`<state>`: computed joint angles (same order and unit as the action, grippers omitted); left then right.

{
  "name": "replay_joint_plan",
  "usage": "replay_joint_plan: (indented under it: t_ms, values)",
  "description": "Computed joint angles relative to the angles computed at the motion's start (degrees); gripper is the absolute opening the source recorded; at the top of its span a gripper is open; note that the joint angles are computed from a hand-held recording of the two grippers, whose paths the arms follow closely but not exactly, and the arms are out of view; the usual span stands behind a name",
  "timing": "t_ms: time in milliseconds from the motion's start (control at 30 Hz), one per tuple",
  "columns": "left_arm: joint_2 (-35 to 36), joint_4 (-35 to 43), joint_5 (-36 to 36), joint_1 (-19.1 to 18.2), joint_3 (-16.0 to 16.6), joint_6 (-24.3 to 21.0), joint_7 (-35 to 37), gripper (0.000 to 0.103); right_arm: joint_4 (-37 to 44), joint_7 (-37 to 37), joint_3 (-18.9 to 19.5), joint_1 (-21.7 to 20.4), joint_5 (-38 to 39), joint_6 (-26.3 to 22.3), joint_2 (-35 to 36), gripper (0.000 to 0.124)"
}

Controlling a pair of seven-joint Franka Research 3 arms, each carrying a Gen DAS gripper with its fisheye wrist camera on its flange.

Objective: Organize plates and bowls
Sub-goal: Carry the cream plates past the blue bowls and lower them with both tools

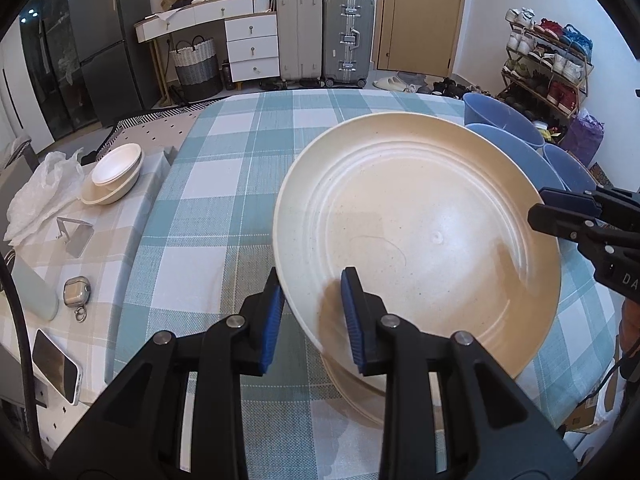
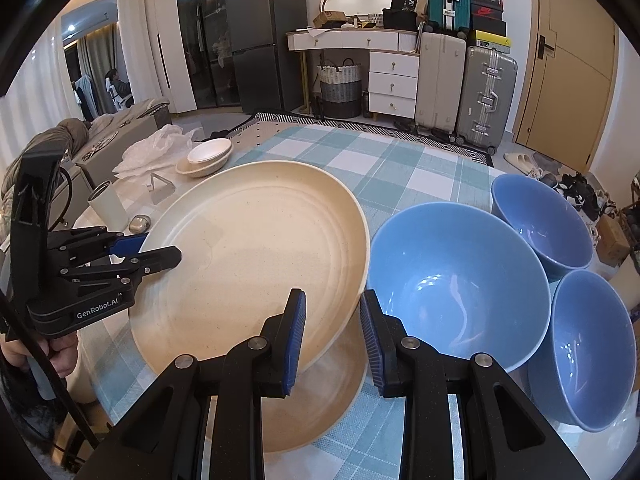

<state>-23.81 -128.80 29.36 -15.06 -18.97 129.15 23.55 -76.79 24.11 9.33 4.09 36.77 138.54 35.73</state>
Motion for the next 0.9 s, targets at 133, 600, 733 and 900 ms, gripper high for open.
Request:
replay_joint_plan:
  t_ms: [133, 600, 733, 900]
  values:
    - [0.5, -0.5, 0.1, -0.2, -0.1, 0.0, 0.0, 0.026, -0.9, -0.5, 0.0, -0.2, 0.0, 0.4, -0.1, 0.029]
    - [-0.2, -3.1, 0.0, -1.3, -0.4, -0.7, -1.2, 0.026, -6.2, -3.3, 0.2, -1.2, 2.5, 1.6, -1.7, 0.029]
    - [0.3, -3.5, 0.0, -1.4, -0.4, -0.9, -1.0, 0.026, -6.7, -3.2, -0.1, -0.9, 2.2, 2.1, -1.4, 0.029]
    - [1.1, -3.5, -0.1, -1.7, -0.4, -0.6, -1.1, 0.026, -8.5, -3.5, -0.3, -0.6, 1.9, 4.1, -1.9, 0.029]
